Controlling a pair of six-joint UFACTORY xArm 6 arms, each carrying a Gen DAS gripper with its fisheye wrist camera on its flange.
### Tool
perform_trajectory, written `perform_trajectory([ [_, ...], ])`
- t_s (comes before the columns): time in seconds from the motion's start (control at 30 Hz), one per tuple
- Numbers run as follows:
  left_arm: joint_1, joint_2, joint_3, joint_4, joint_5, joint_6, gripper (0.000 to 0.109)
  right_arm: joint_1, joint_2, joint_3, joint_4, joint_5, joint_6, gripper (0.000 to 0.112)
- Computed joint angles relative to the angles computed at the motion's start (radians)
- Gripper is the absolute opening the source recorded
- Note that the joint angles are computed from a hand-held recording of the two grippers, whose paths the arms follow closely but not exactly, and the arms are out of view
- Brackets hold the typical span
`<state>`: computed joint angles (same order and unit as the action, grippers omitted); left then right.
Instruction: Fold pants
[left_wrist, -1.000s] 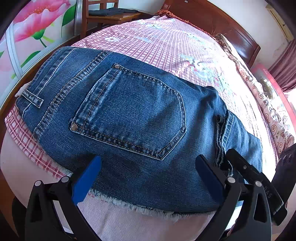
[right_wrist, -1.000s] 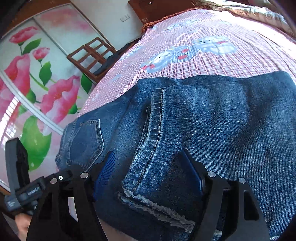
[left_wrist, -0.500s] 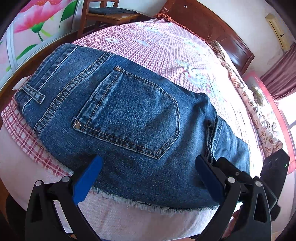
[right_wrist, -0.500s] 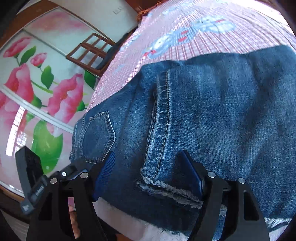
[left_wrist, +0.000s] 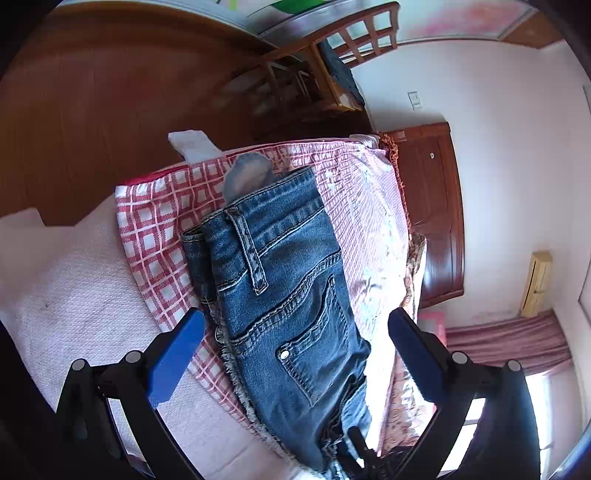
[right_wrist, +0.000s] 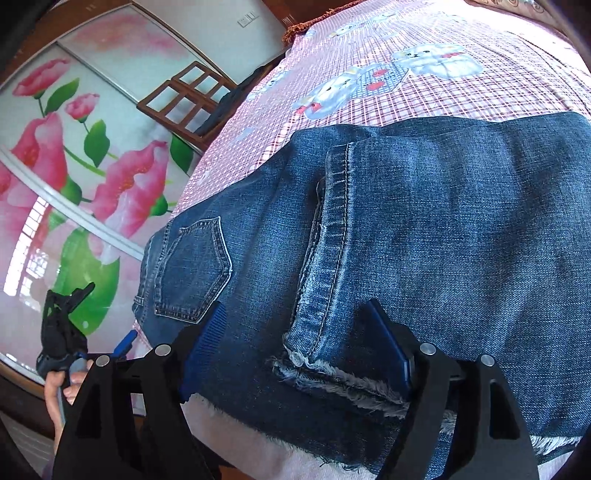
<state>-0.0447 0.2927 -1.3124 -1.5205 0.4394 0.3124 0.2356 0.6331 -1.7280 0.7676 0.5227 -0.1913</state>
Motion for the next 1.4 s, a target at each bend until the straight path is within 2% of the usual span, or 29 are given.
perform_trajectory([
  [0.1, -0.001, 0.024, -0.009, 0.024, 0.008, -0.057, 0.096, 0.001, 0.005, -0.007, -0.012, 0.001, 0.006, 0.076],
  [0.3, -0.021, 0.068, -0.036, -0.053, 0.039, -0.032, 0.096, 0.003, 0.008, -0.009, -0.01, -0.002, -0.006, 0.076],
  [0.37, -0.029, 0.081, -0.053, -0.029, 0.023, -0.051, 0.096, 0.003, 0.006, -0.004, 0.0, -0.007, -0.008, 0.076],
  [0.5, -0.03, 0.096, -0.074, -0.108, 0.016, -0.042, 0.096, 0.006, 0.002, 0.005, 0.001, -0.014, -0.018, 0.076],
  [0.57, -0.034, 0.111, -0.09, -0.089, -0.002, -0.066, 0.09, 0.005, -0.001, 0.011, 0.01, -0.016, -0.026, 0.076],
  [0.6, -0.038, 0.118, -0.095, -0.033, -0.015, -0.113, 0.084, 0.005, -0.001, 0.011, 0.01, -0.016, -0.026, 0.076],
  [0.67, -0.044, 0.121, -0.088, 0.107, -0.037, -0.236, 0.053, 0.005, 0.0, 0.009, 0.007, -0.016, -0.026, 0.076],
  [0.7, -0.044, 0.117, -0.079, 0.166, -0.043, -0.285, 0.046, 0.006, -0.001, 0.011, 0.01, -0.019, -0.028, 0.076],
  [0.73, -0.043, 0.115, -0.069, 0.211, -0.045, -0.321, 0.026, 0.006, -0.001, 0.013, 0.014, -0.021, -0.031, 0.076],
  [0.77, -0.041, 0.111, -0.056, 0.214, -0.046, -0.324, 0.018, 0.006, -0.002, 0.014, 0.015, -0.022, -0.032, 0.076],
  [0.83, -0.037, 0.106, -0.039, 0.153, -0.049, -0.275, 0.013, 0.007, -0.001, 0.014, 0.015, -0.024, -0.033, 0.076],
  [0.87, -0.042, 0.105, -0.039, 0.171, -0.061, -0.29, 0.012, 0.008, -0.003, 0.016, 0.014, -0.025, -0.033, 0.076],
  [1.03, -0.07, 0.085, -0.037, 0.469, -0.133, -0.508, 0.006, 0.004, -0.001, 0.012, 0.025, -0.017, -0.035, 0.076],
  [1.23, -0.07, 0.052, -0.032, 0.537, -0.155, -0.535, 0.005, 0.003, -0.001, 0.013, 0.046, -0.021, -0.048, 0.076],
  [1.4, -0.097, 0.041, -0.05, 0.81, -0.227, -0.625, 0.005, -0.009, -0.003, 0.014, 0.14, -0.001, -0.098, 0.082],
])
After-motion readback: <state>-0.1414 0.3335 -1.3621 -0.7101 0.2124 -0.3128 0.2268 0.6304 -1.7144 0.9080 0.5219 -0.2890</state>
